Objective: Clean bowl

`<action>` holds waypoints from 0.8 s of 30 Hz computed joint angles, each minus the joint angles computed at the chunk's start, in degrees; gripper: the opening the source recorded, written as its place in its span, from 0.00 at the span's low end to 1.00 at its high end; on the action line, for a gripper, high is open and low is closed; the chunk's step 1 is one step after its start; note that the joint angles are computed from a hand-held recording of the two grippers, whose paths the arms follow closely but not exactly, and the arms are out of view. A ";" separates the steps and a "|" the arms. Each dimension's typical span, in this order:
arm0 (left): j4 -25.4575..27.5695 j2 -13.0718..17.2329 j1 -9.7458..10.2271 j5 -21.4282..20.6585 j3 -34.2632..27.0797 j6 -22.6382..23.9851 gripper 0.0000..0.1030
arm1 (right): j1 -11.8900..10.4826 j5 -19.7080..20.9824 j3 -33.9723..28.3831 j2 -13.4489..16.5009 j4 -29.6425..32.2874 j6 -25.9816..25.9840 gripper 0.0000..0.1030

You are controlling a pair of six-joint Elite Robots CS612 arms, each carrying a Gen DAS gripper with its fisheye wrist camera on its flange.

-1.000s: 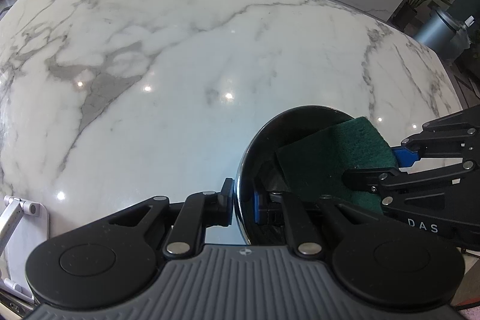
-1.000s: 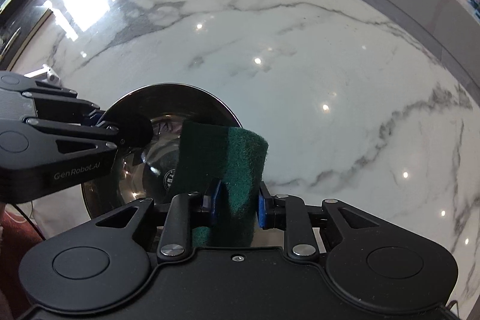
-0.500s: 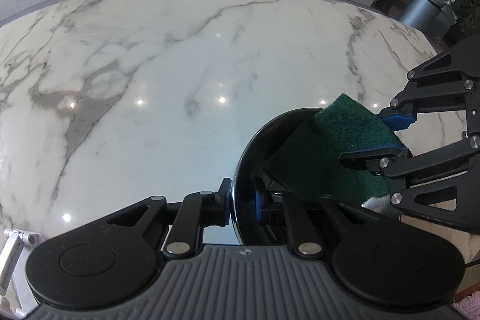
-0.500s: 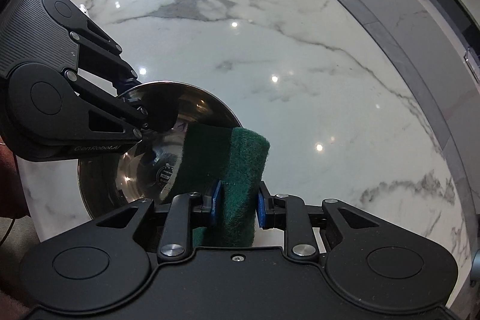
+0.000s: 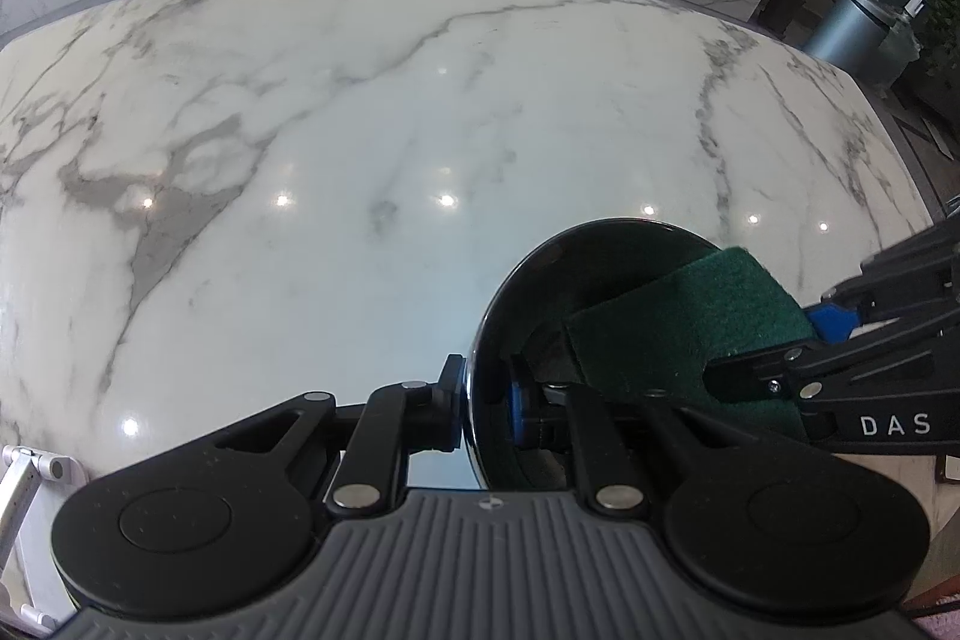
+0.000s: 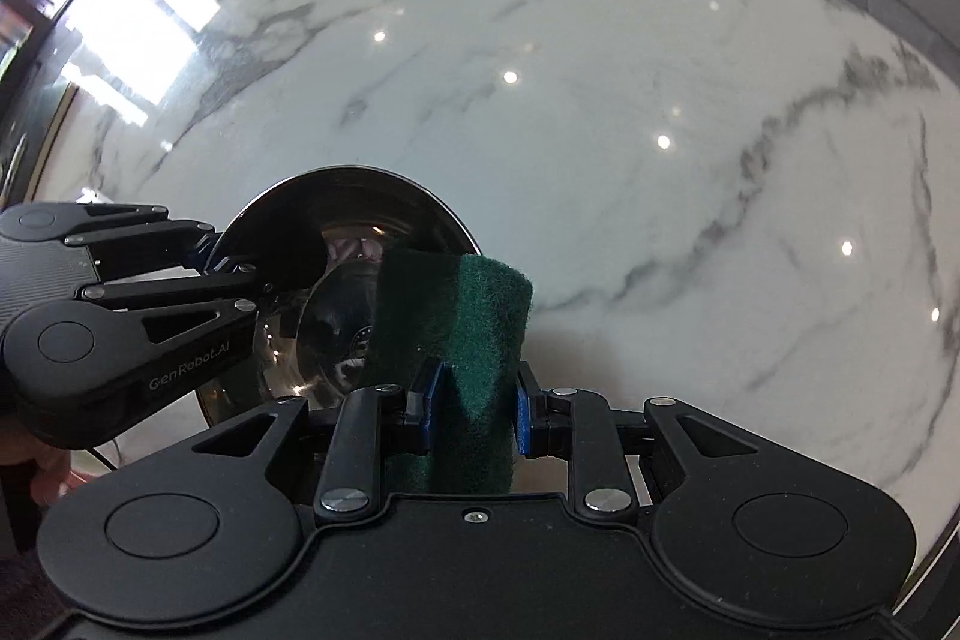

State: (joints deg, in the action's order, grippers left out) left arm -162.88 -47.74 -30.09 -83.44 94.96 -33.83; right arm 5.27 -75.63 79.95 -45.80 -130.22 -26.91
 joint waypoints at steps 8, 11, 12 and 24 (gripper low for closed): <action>0.13 -0.03 0.11 -0.47 -0.01 -0.32 0.12 | 0.22 -0.80 2.05 -0.79 -3.27 -0.22 0.21; 0.22 -0.07 0.28 -1.16 0.01 -0.21 0.13 | 0.57 -2.18 2.41 -0.81 -5.03 -3.32 0.21; 0.12 -0.08 0.43 -1.68 0.04 -0.45 0.13 | 0.68 -2.58 2.49 -0.77 -5.68 -4.39 0.21; -1.61 0.09 0.80 -3.04 0.28 -0.72 0.19 | 1.28 -4.93 2.37 0.38 -12.37 -19.05 0.21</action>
State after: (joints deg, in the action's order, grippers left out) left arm -164.50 -47.65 -29.29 -86.47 95.24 -34.55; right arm 6.55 -80.56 82.31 -45.42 -142.59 -45.96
